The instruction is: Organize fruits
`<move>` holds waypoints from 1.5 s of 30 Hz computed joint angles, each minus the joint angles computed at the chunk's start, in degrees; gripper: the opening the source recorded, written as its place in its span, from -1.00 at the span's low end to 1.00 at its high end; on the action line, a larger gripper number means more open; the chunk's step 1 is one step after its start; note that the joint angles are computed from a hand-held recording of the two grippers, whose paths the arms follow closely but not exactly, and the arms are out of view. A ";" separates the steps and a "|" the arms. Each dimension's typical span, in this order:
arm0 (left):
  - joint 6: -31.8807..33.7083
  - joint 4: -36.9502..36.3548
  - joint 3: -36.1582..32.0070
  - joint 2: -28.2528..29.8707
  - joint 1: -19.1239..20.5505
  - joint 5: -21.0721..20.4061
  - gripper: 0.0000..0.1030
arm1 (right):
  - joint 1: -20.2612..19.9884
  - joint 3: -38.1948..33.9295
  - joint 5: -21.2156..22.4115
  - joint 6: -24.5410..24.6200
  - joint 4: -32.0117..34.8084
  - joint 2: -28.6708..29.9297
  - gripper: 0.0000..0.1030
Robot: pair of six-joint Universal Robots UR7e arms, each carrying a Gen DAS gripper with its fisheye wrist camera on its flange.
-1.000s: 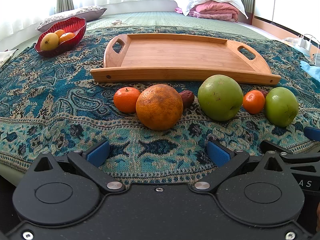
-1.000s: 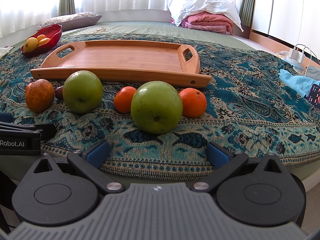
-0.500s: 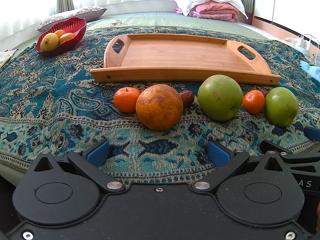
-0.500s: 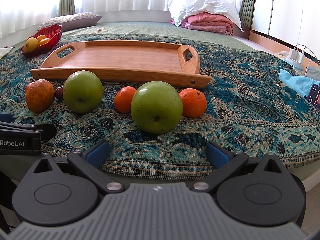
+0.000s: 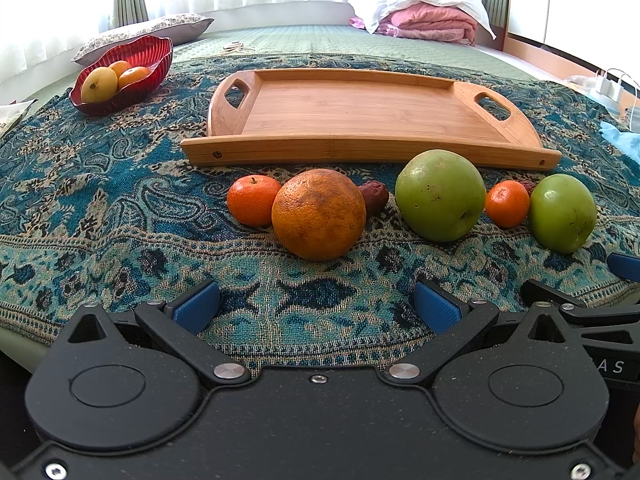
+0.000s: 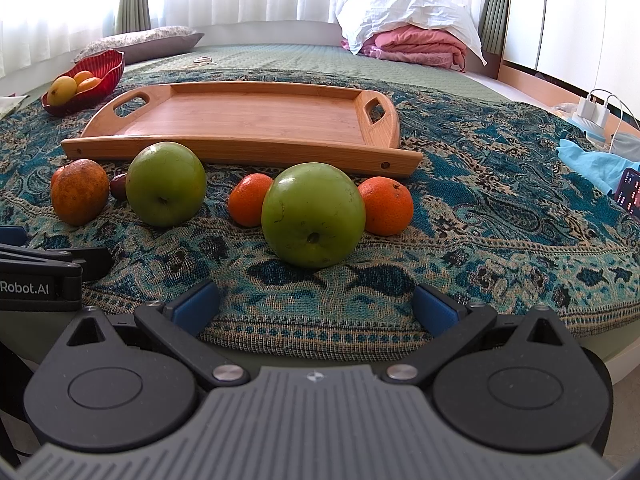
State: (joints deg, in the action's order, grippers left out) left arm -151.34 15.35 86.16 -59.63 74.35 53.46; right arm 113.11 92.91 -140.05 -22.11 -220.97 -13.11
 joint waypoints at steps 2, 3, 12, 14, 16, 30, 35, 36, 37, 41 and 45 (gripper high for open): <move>0.19 -0.11 0.05 -0.01 -0.03 -0.12 1.00 | 0.01 0.03 -0.01 0.12 0.03 -0.03 1.00; 0.28 -0.18 0.02 0.03 -0.05 -0.21 1.00 | 0.01 0.02 -0.02 0.16 -0.03 -0.01 1.00; 1.81 -1.93 1.38 -1.05 0.30 1.38 1.00 | 0.00 -1.16 0.39 -2.01 -4.60 1.70 1.00; 1.49 -1.34 0.88 -0.88 0.04 0.95 1.00 | 0.42 -1.01 -0.02 -2.06 -5.38 1.70 1.00; 0.71 -0.87 0.55 -0.91 -0.05 1.03 0.96 | 0.55 -0.64 0.83 -1.72 -5.80 1.35 1.00; 4.80 -5.23 2.14 -3.20 0.18 4.19 0.53 | -0.20 -0.52 8.72 -5.99 -12.13 1.08 0.88; 5.49 -6.09 1.90 -3.41 0.38 5.71 0.24 | -0.14 -1.06 10.92 -8.56 -12.37 1.22 0.76; 5.47 -6.00 1.82 -3.42 0.42 6.04 0.19 | -0.10 -1.53 10.79 -9.51 -12.52 1.52 0.72; 5.52 -5.90 1.68 -3.39 0.47 6.40 0.16 | -0.03 -2.02 10.59 -10.60 -12.82 1.87 0.70; 6.60 -6.49 1.99 -3.59 0.58 7.56 0.15 | 0.04 -3.19 9.71 -13.03 -13.49 2.76 0.67; 6.97 -6.40 1.48 -3.12 0.78 7.71 0.06 | -0.17 -3.78 8.87 -13.20 -13.89 2.96 0.56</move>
